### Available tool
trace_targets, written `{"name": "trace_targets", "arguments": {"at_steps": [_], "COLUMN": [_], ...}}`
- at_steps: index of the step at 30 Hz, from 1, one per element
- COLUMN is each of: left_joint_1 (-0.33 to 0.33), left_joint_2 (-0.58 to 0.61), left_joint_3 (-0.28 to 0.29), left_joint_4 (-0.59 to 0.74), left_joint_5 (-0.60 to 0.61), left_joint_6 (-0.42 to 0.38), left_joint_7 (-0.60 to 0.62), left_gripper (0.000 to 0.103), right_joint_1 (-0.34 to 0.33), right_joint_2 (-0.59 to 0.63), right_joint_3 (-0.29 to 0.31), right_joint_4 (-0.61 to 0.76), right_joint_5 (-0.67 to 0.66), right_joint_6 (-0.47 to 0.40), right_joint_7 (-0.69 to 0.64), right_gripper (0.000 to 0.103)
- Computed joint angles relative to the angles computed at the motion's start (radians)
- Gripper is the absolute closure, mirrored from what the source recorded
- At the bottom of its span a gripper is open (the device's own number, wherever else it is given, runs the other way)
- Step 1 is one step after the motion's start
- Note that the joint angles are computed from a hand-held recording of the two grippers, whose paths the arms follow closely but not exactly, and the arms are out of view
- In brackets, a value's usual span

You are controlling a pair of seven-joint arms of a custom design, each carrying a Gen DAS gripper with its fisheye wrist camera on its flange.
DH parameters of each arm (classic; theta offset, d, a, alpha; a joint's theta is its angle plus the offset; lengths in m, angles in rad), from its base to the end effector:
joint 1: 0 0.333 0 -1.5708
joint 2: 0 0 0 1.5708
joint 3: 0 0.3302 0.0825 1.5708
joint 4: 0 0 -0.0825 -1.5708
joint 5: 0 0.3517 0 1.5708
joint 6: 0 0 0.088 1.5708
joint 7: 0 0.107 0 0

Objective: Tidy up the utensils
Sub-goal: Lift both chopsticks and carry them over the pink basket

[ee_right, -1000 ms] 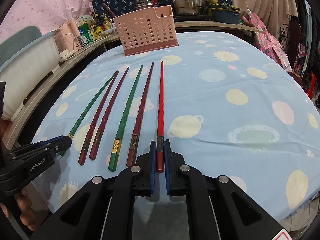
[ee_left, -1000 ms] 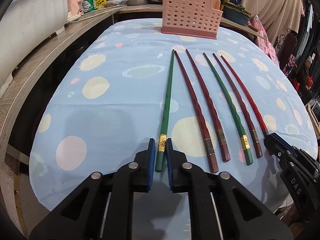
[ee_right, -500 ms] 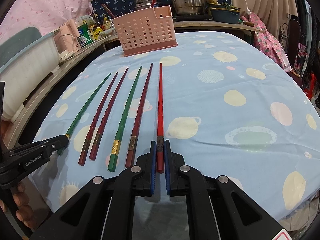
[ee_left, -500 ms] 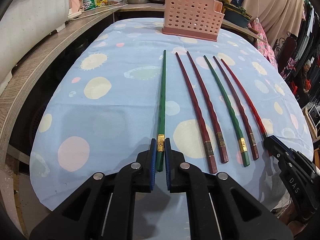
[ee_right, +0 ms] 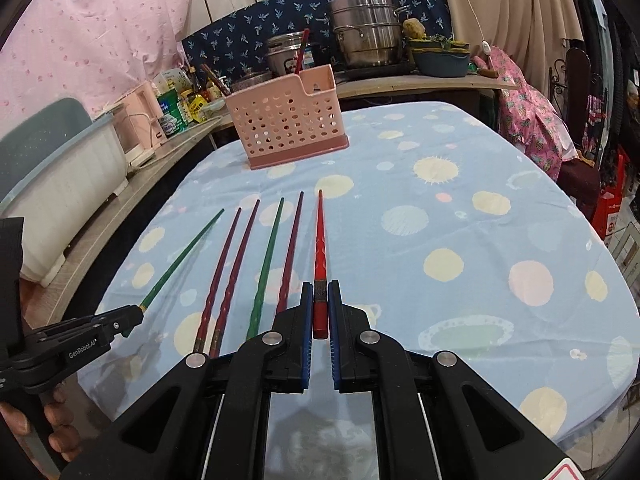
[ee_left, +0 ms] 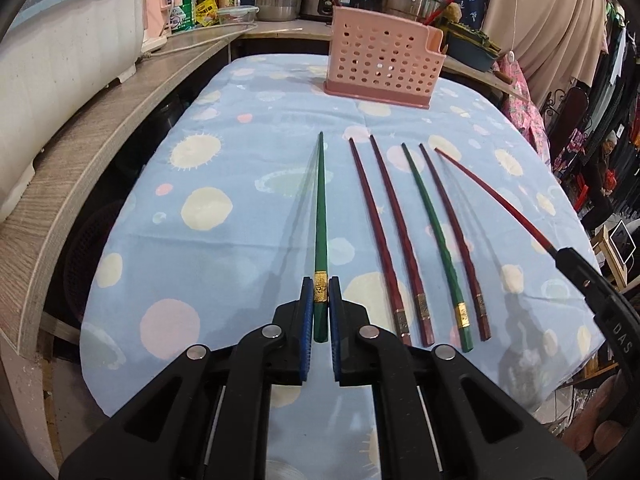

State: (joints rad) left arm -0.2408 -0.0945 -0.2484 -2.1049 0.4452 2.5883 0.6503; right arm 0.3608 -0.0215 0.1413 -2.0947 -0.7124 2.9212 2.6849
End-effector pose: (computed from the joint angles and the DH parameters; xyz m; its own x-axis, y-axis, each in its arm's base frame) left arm 0.4676 -0.2631 0.5495 0.0719 -0.9904 0.1181 -0.7857 -0.1292 -0.6050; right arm 0.4661 0.3032 0.5495 0.1276 -0.9646 -0.2310 -0.6497 0.0947 -0.7543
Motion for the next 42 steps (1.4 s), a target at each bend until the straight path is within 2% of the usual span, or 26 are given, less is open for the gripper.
{"name": "trace_targets", "arguments": {"at_steps": [8,12,20,28,33,38,42], "left_joint_1": [0.022,0.036,0.053,0.046,0.036,0.019,0.0], "left_joint_2": [-0.022,-0.017,0.031,0.123,0.177,0.25,0.34], "left_joint_3": [0.007,0.011,0.02,0.039,0.053,0.071,0.092], "left_joint_4": [0.052,0.102,0.236,0.405,0.513,0.662,0.837], "left_joint_5": [0.035,0.057,0.1,0.103,0.1,0.11,0.107], "left_joint_6": [0.016,0.025,0.035,0.011,-0.005,-0.026,-0.049], "left_joint_7": [-0.016,-0.017,-0.009,0.035,0.052,0.08,0.103], "left_gripper": [0.096,0.096,0.096,0.096,0.096,0.096,0.096], "right_joint_1": [-0.04,-0.054,-0.034,0.017,0.033,0.019,0.006], "right_joint_2": [-0.007,0.007,0.058,0.129,0.18,0.267,0.372], "right_joint_3": [-0.013,-0.026,-0.061,-0.115,-0.132,-0.115,-0.097], "right_joint_4": [0.092,0.138,0.254,0.363,0.439,0.586,0.777], "right_joint_5": [-0.092,-0.077,-0.078,0.053,0.21,0.393,0.525], "right_joint_6": [0.033,0.066,0.064,0.067,0.093,0.095,0.061], "right_joint_7": [0.07,0.064,0.027,-0.11,-0.233,-0.386,-0.496], "right_gripper": [0.096,0.096,0.096,0.096,0.096,0.096,0.096]}}
